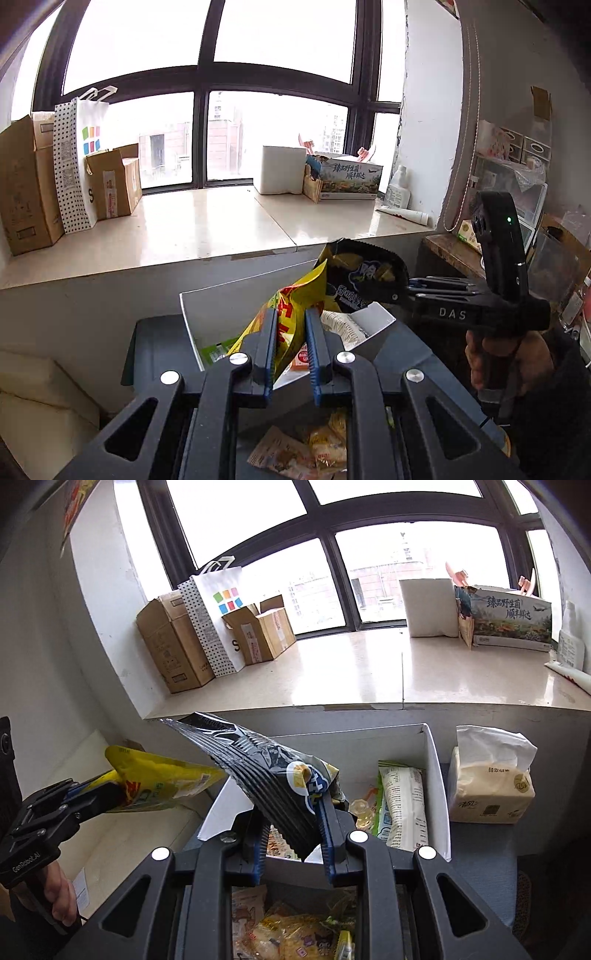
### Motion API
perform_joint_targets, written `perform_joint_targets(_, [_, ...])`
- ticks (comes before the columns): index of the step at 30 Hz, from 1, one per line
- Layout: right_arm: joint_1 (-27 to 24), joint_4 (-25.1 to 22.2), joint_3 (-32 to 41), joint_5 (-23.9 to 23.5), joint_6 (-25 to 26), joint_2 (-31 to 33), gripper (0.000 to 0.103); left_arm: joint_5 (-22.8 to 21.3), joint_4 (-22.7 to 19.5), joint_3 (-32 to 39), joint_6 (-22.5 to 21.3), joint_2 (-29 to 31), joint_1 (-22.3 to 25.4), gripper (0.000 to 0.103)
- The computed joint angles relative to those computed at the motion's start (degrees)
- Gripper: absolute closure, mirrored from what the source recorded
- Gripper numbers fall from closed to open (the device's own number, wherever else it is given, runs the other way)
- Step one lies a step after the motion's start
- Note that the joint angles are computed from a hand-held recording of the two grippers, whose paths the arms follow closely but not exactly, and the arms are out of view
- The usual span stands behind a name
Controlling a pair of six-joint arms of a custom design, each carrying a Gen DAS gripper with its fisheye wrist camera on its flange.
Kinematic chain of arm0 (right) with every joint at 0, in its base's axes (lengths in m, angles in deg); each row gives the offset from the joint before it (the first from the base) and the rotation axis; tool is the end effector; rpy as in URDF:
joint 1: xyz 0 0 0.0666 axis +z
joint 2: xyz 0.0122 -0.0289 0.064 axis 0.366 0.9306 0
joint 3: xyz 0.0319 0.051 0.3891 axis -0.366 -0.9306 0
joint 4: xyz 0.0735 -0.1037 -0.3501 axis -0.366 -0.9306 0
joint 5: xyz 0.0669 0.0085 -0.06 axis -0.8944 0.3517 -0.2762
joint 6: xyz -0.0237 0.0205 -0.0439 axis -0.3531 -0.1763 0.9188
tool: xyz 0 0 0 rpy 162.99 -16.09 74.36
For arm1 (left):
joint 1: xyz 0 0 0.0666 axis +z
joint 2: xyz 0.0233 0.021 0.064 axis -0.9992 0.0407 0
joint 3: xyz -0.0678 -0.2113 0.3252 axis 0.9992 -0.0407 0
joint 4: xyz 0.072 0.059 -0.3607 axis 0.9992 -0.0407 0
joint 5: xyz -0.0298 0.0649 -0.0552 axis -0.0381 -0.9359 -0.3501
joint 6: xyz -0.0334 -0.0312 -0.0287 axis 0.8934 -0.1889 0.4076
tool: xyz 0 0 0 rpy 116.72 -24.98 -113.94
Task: Organize snacks
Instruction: 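Lower the black chip bag and yellow noodle pack into the box and open both grippers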
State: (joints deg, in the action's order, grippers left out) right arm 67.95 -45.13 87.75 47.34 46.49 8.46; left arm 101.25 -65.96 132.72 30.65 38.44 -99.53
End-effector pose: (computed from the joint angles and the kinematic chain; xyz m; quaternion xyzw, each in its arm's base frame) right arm 0.3812 0.3746 0.4860 0.0805 0.8775 0.1183 0.4578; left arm 0.4737 -0.1218 0.5393 0.3593 0.7960 -0.2627 0.4101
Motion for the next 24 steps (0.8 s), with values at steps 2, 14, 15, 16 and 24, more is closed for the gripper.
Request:
perform_joint_targets(2, [-2.2, -0.5, 0.1, -1.7, -0.9, 0.7, 0.078, -1.2, -0.3, 3.4, 1.7, 4.1, -1.9, 0.086])
perform_joint_targets(14, [-8.9, 1.5, -5.4, -7.5, -8.0, 1.4, 0.009, -8.2, 0.5, 7.7, 6.7, 15.0, -5.1, 0.0])
perform_joint_targets(15, [-8.8, 2.2, -6.1, -7.1, -8.0, 0.8, 0.009, -8.0, 1.6, 6.8, 7.2, 14.5, -4.8, 0.0])
perform_joint_targets(16, [-8.8, 2.3, -6.4, -7.0, -8.2, 0.5, 0.009, -7.2, 1.2, 6.8, 7.2, 14.4, -4.6, 0.0])
perform_joint_targets(24, [-7.1, 2.9, -5.5, -4.8, -6.7, -0.5, 0.0, -8.4, 0.8, 6.5, 6.9, 12.4, -4.7, 0.0])
